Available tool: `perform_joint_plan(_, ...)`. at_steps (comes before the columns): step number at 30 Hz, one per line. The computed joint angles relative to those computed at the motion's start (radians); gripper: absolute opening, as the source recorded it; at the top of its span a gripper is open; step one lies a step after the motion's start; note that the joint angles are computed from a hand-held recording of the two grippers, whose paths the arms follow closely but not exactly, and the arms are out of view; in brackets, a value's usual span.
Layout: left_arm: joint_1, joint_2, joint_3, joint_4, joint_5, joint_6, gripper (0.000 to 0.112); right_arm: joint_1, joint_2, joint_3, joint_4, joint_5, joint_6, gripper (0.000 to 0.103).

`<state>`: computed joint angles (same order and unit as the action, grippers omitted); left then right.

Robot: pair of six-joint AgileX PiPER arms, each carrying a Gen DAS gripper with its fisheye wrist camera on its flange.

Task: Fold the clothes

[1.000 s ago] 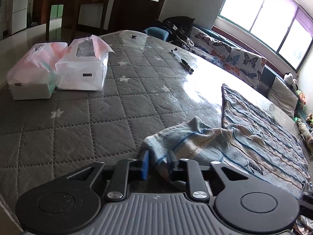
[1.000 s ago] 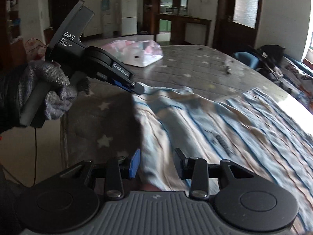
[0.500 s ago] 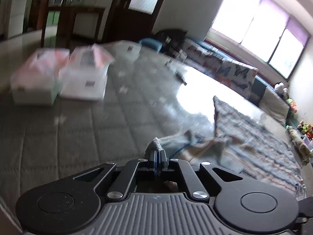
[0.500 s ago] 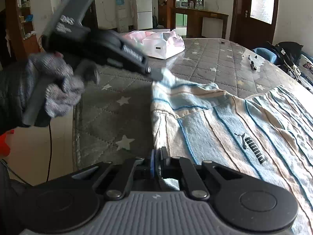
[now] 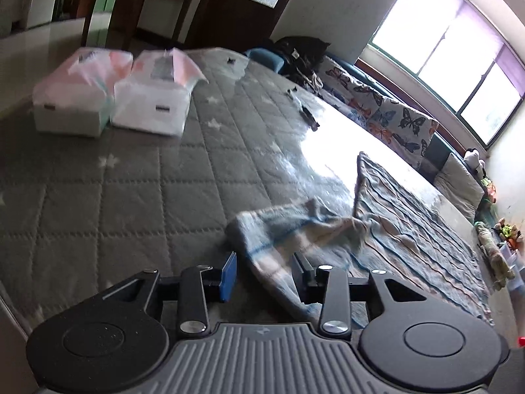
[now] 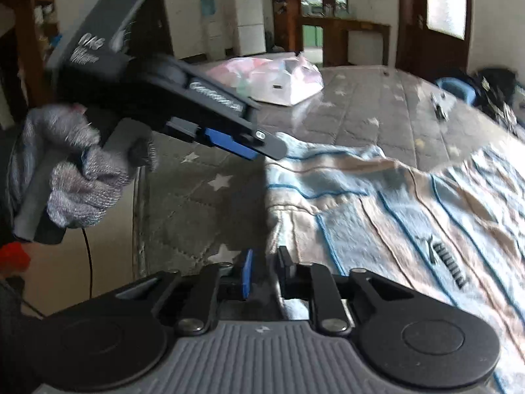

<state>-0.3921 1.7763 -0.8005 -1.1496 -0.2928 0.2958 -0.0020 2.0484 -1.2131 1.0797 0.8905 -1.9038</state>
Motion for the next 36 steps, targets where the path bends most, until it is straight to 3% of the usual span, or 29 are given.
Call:
perform_joint_plan(8,0.004,0.033,-0.042,-0.068,0.018,0.04,0.041,0.013,0.022,-0.027,0.055,-0.002,0.01,0.023)
perform_joint_plan(12,0.006,0.047,-0.064,-0.093,0.021,0.065,0.037,0.029,0.022,-0.008,0.05,-0.01,-0.028,0.031)
perform_joint_plan(14,0.005,0.056,-0.07,-0.087,0.016,0.058,0.016,0.018,0.016,-0.007,0.05,0.007,-0.025,0.03)
perform_joint_plan(15,0.004,0.058,-0.068,-0.065,0.011,0.034,0.014,0.008,0.01,-0.005,0.053,0.016,-0.026,0.03)
perform_joint_plan(17,0.002,0.054,-0.054,0.029,0.001,-0.064,0.006,-0.016,-0.007,0.006,0.062,0.023,-0.037,0.03)
perform_joint_plan(25,-0.044,-0.015,0.005,0.534,-0.086,-0.399,0.004,-0.182,-0.068,0.053,0.086,0.063,-0.026,0.03)
perform_joint_plan(29,-0.079,-0.01,-0.042,0.753,-0.051,-0.43,0.004,-0.281,-0.08,0.064,0.11,0.058,-0.004,0.03)
perform_joint_plan(36,-0.109,0.07,-0.159,1.302,0.054,-0.733,0.004,-0.401,-0.059,0.046,0.139,0.029,0.076,0.03)
